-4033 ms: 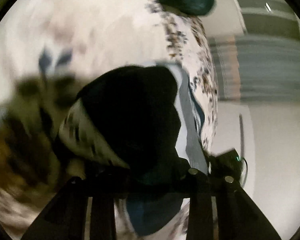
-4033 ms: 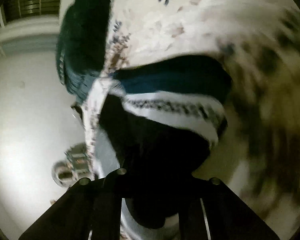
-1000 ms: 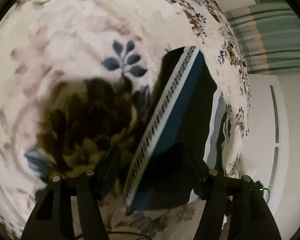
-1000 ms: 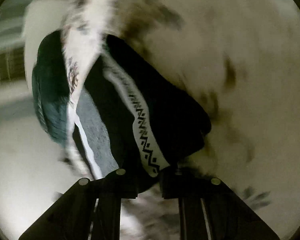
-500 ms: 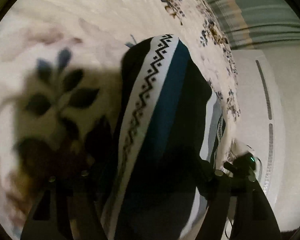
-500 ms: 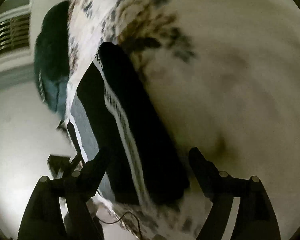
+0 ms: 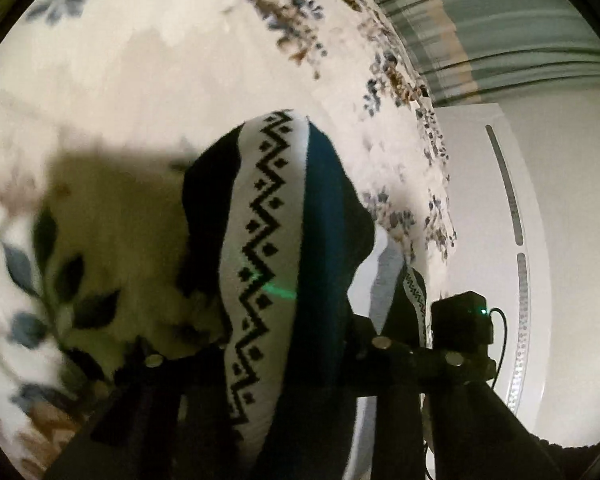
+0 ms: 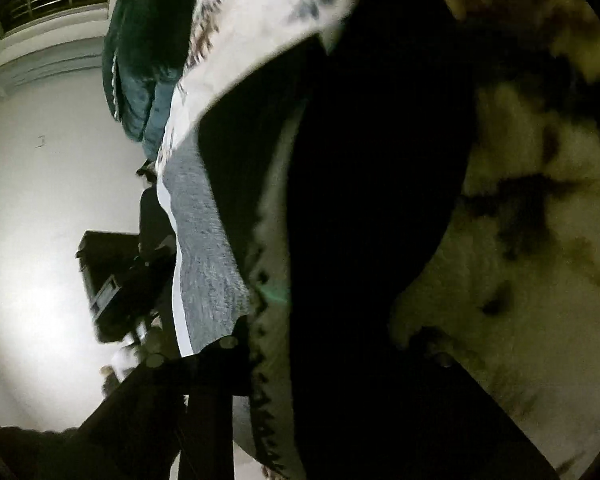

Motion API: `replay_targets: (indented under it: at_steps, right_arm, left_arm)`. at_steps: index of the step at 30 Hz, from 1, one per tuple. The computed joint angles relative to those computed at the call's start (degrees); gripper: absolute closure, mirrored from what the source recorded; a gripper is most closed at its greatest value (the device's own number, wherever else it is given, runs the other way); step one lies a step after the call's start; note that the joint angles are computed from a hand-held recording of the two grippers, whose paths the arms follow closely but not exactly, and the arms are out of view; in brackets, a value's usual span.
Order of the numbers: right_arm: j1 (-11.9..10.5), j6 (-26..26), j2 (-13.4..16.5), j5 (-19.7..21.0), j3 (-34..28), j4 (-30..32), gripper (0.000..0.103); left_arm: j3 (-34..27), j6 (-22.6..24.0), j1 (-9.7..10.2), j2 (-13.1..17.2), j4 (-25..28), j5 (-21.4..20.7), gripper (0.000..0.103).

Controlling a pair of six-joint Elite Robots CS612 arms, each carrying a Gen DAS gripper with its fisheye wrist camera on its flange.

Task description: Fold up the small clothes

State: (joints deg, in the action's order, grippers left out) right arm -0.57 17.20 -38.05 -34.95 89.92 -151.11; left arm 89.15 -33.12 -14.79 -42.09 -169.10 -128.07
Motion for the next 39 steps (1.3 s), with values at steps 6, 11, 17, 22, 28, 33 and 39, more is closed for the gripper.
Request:
replay_targets:
  at_steps: [6,11,17,22,28,33,39]
  right_arm:
    - [-0.9,3.7,-1.2,-2.7,-3.2,-1.9,0.081]
    - [-2.0,6.6,2.7,-5.8,-14.3,0.2,0.081]
    - [-2.4,8.8,9.3,-10.9,-28.4,5.4,0.081]
    - [-2.3,8.0,13.4,-14.9,-36.6,12.1,0.081]
    - [-1.3,6.7,16.4,-18.2,-42.1,19.1,0.069]
    - [1.8,1.9,13.3,-38.5,-41.7,26.0,0.008]
    - [5.9,2.8,8.9,-59.3,-36.8,24.0,0.0]
  left_arm:
    - [-8.9,4.2,-0.02,2.2,7.4,-1.0,0.079]
    - [-21.8,4.7,-0.26,8.1,12.7,-1.3,0.079]
    - [-42.6,10.0,-0.81,18.6,25.8,0.5,0.078]
    - [-55.9,16.5,-1.36,25.2,39.0,3.3,0.078]
    - [-54.2,17.5,-1.51,24.1,40.3,5.8,0.066]
    - [-46.5,18.4,-3.5,18.9,36.4,19.4,0.045]
    - [-33.1,21.0,-6.68,11.1,26.2,36.4,0.0]
